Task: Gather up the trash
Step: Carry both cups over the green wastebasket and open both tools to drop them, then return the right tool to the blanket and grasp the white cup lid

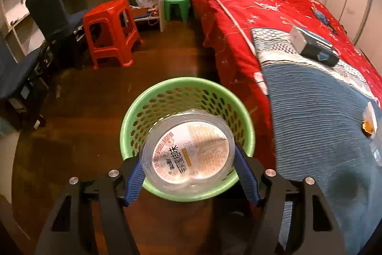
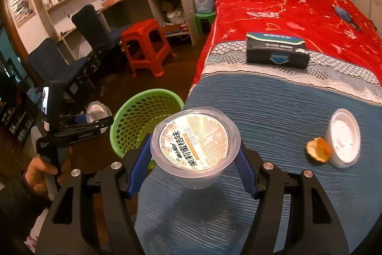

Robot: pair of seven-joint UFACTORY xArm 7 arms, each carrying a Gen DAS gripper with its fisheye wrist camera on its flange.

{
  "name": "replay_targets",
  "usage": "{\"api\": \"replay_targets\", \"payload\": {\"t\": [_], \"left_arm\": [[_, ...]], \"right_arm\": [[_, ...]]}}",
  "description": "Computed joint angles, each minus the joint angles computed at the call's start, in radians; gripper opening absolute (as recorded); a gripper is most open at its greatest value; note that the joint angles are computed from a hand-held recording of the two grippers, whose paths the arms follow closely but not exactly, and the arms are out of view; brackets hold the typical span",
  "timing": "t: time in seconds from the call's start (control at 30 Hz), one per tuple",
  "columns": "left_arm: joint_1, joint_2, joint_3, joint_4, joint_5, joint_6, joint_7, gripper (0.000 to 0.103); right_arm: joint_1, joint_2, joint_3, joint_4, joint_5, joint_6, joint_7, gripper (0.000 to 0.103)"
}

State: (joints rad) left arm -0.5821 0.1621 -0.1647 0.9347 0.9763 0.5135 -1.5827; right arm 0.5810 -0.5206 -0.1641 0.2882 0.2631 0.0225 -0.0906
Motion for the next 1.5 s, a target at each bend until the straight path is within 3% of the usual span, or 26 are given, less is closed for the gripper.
{"api": "replay_targets", "payload": {"t": [0.07, 0.2, 0.43, 0.6, 0.77, 0.9, 1.1, 1.33, 1.5], "left_arm": [[0.005, -0.002, 0.008, -0.012, 0.011, -0.014, -0.021, 0.075], [0.018, -0.016, 0.013, -0.046, 0.037, -0.039, -0.057, 0.079], [0.057, -0.089, 0.002, -0.141, 0.073, -0.073, -0.151, 0.079], [0.094, -0.154, -0.027, -0.21, 0.086, -0.061, -0.202, 0.079], [0.125, -0.199, -0.059, -0.26, 0.08, -0.039, -0.219, 0.08], [0.153, -0.227, -0.07, -0.299, 0.08, -0.058, -0.242, 0.08], [0.182, -0.243, -0.086, -0.323, 0.082, -0.078, -0.27, 0.081], [0.185, -0.244, -0.1, -0.321, 0.086, -0.082, -0.279, 0.081], [0.171, -0.241, -0.109, -0.306, 0.072, -0.069, -0.263, 0.081]], "right_arm": [[0.022, 0.026, -0.01, 0.015, 0.005, -0.007, -0.002, 0.065], [0.092, 0.093, -0.044, 0.055, 0.029, -0.026, -0.011, 0.065], [0.24, 0.214, -0.113, 0.145, 0.101, -0.046, -0.061, 0.065], [0.464, 0.316, -0.272, 0.249, 0.268, -0.038, -0.194, 0.065], [0.552, 0.441, -0.299, 0.367, 0.447, -0.004, -0.322, 0.066], [0.549, 0.52, -0.266, 0.459, 0.623, 0.043, -0.452, 0.067], [0.482, 0.574, -0.17, 0.529, 0.73, 0.055, -0.535, 0.074], [0.395, 0.559, -0.069, 0.531, 0.816, 0.033, -0.617, 0.077], [0.332, 0.514, -0.016, 0.486, 0.77, 0.017, -0.585, 0.077]]}}
